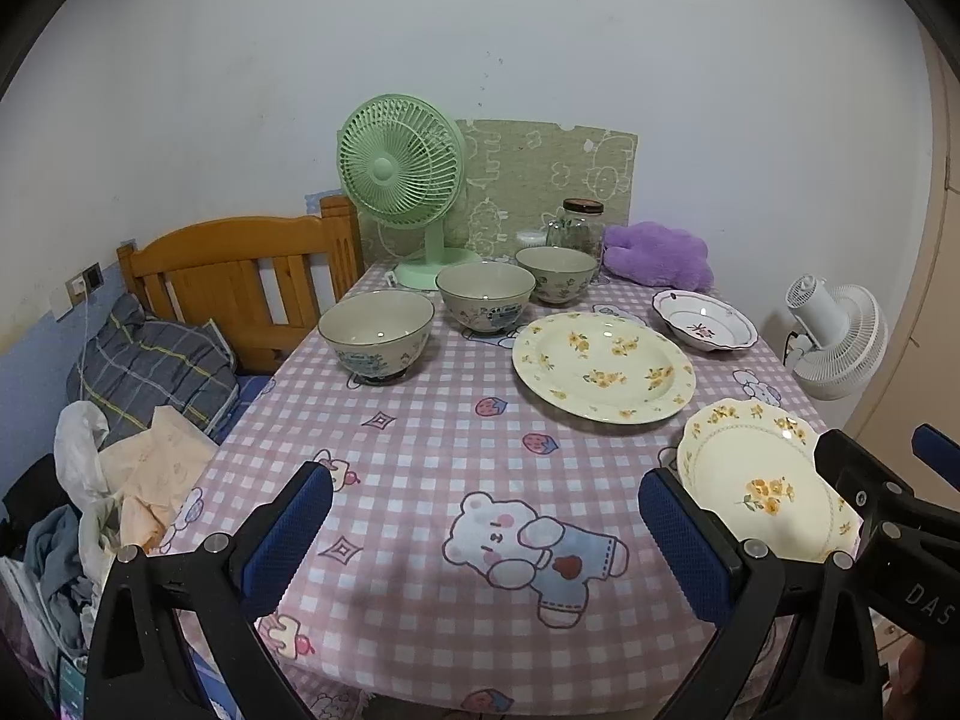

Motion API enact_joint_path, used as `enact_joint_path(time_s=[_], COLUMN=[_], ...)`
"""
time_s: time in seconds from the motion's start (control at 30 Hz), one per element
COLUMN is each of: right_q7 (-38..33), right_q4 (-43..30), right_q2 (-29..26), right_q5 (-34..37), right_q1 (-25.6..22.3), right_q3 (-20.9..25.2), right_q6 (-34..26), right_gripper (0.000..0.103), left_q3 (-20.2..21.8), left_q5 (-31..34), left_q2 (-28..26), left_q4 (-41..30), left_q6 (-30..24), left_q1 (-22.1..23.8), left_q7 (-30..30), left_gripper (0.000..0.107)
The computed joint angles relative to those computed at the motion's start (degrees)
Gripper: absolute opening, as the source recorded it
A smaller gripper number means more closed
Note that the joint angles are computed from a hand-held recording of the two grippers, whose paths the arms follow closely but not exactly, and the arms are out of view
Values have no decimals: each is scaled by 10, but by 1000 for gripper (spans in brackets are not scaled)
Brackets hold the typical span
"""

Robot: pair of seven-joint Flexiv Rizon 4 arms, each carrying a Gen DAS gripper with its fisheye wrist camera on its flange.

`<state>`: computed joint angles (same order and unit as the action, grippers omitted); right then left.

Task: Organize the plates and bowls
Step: 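Move both grippers toward the rim of the large yellow-flowered plate, then close both grippers on the rim of the yellow-flowered plate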

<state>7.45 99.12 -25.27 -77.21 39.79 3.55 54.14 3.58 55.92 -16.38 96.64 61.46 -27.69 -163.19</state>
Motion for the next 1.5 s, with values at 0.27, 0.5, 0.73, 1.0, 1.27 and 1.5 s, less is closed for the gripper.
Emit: enact_joint_path(time_s=[0.27,0.5,0.73,1.0,1.27,1.5], right_q7=[-9,-7,-38,-110,-216,-325], right_q4=[-39,-74,-83,-69,-61,-77], right_q2=[-22,-41,-48,-56,-75,-105], right_q5=[53,105,170,215,281,366], right_q1=[15,37,24,-19,-57,-83], right_q3=[-4,-14,-11,-22,-28,-19], right_q6=[-21,-65,-68,3,59,72], right_gripper=[103,103,103,102,99,95], left_q3=[4,-8,8,28,31,21], left_q5=[-43,-180,-253,-303,-342,-376], left_q2=[-14,-42,-85,-161,-240,-291], left_q4=[-6,-11,-56,-151,-253,-312], left_q6=[52,87,61,-9,-83,-136], left_q1=[32,66,36,-11,-40,-45], left_q7=[71,206,273,277,261,262], left_gripper=[102,99,98,94,89,81])
